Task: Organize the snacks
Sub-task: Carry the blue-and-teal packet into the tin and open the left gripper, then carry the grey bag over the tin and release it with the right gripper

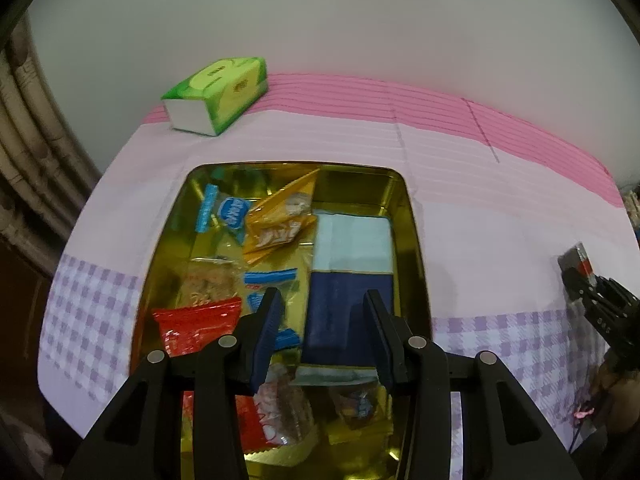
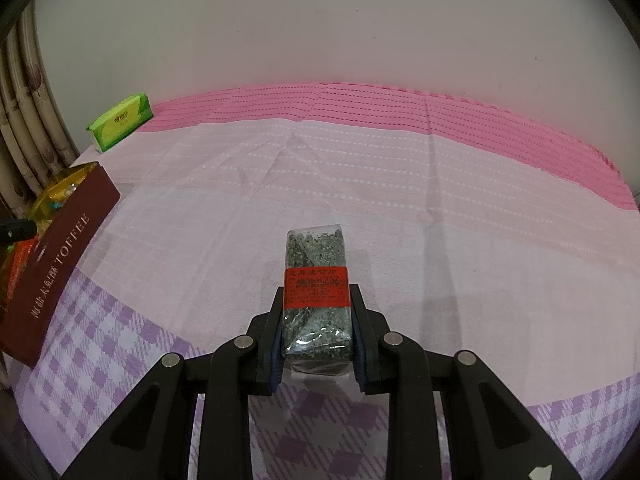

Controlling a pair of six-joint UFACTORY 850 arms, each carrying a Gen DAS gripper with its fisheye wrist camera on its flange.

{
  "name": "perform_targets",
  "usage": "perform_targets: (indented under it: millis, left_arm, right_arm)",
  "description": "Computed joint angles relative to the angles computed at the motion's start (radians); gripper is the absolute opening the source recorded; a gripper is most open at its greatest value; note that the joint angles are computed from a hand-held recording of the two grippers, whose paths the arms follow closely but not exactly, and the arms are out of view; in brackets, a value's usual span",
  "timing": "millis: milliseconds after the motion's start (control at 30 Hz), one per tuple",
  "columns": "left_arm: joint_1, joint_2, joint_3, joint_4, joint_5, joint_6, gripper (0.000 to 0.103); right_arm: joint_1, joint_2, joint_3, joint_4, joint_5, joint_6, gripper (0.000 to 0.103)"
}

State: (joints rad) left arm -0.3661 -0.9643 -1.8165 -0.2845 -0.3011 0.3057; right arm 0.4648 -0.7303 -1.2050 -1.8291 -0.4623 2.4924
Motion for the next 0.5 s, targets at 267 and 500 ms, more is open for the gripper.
perform_targets:
  millis: [267,500]
  left_arm:
    - [-0.014,0.087,0.111,0.293,0.077,-0.277,0.043]
    - [-0.036,0.154,0.194,0.576,0.106,-0.537,0.044]
  right_arm:
    - [0.003,0.012,0.006,0.049,0.025,-0.035,0.025]
    - [0.036,0.044,0.053,0.034,0.045,0.038,0.024]
